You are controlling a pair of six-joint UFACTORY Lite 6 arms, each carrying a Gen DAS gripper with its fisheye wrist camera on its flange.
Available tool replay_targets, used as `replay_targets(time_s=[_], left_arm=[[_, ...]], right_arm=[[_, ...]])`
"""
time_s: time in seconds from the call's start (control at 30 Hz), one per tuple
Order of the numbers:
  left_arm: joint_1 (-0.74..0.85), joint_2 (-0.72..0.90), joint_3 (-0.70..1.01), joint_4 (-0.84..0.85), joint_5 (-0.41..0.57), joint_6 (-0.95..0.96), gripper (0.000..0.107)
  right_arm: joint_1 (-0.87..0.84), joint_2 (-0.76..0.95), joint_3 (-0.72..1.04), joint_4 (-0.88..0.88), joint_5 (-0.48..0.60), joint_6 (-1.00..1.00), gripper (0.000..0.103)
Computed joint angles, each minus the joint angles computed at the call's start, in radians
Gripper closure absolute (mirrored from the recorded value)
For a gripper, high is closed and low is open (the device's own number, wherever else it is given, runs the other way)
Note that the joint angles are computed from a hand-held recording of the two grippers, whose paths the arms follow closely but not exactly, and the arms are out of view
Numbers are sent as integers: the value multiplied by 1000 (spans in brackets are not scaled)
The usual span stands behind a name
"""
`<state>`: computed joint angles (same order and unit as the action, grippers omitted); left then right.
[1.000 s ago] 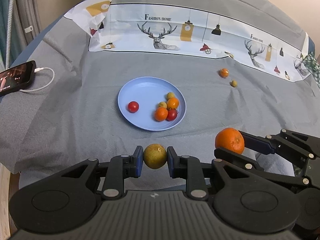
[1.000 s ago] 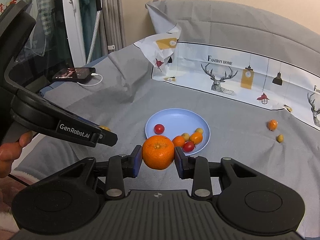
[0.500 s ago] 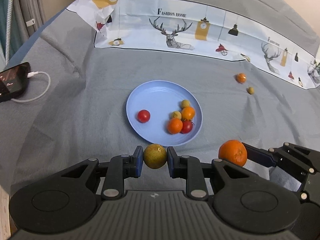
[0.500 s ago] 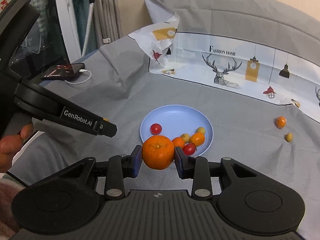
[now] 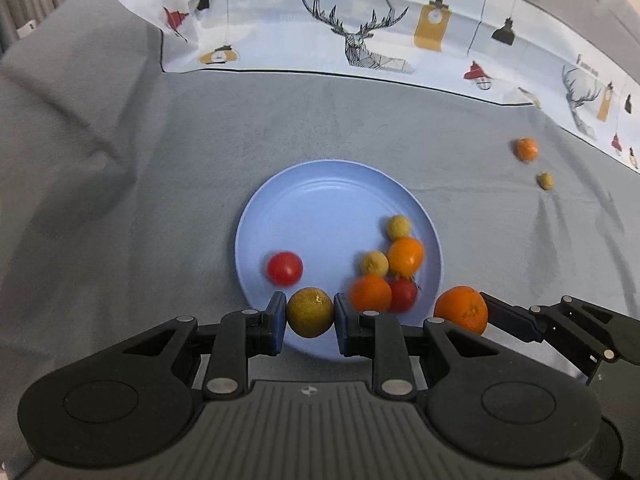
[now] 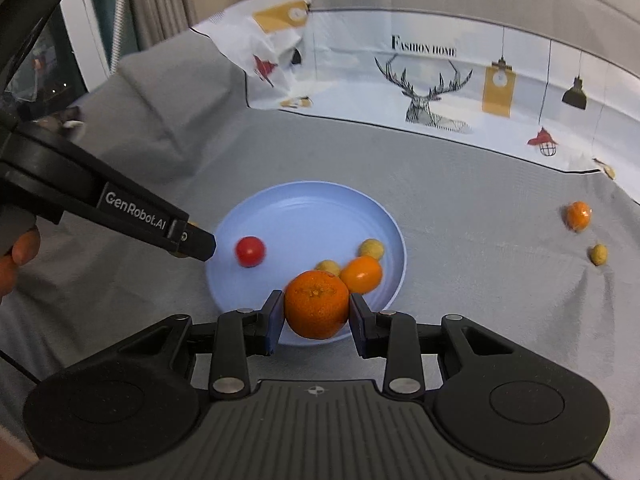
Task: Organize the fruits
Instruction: 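Carry the yellow-green fruit and tangerine over the blue plate with both tools, then open both tools to drop the fruit and tangerine onto the plate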
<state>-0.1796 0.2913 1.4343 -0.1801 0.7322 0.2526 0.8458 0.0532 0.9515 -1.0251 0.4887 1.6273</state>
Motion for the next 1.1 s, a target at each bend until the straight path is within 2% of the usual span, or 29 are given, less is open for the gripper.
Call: replay_targets(time_s=[0.27, 0.3, 0.33, 0.4, 0.43, 0.5, 0.57, 0.77, 0.93, 1.1], left_arm=[[-32, 293, 279, 35, 1, -26, 79], [-32, 322, 314, 26, 11, -6, 75], [-35, 343, 342, 29, 21, 1, 66], [-36, 349, 361, 44, 12, -6, 12], [-31, 319, 328, 35, -22, -1, 6], [-14, 227, 233, 8, -76, 35, 4], [-4, 145, 155, 27, -75, 30, 4], [55, -189, -154, 65, -14, -24, 4], [139, -466, -332, 22, 75, 21, 4], [200, -706, -456, -6, 134, 79, 4]], right_arm=[[-146, 183, 107, -102, -142, -15, 67], [-159, 207, 127, -101, -158, -31, 66], [-174, 232, 149, -78, -177, -75, 66], [-190, 260, 183, -24, -195, -145, 64], [-193, 264, 194, 1, -197, -173, 60], [-184, 244, 196, 54, -171, -223, 36], [-147, 169, 144, 25, -122, -156, 21], [26, -56, 5, 191, 43, -191, 16], [240, -152, 7, 155, 265, -50, 11], [421, -162, 62, 111, 452, 32, 8]])
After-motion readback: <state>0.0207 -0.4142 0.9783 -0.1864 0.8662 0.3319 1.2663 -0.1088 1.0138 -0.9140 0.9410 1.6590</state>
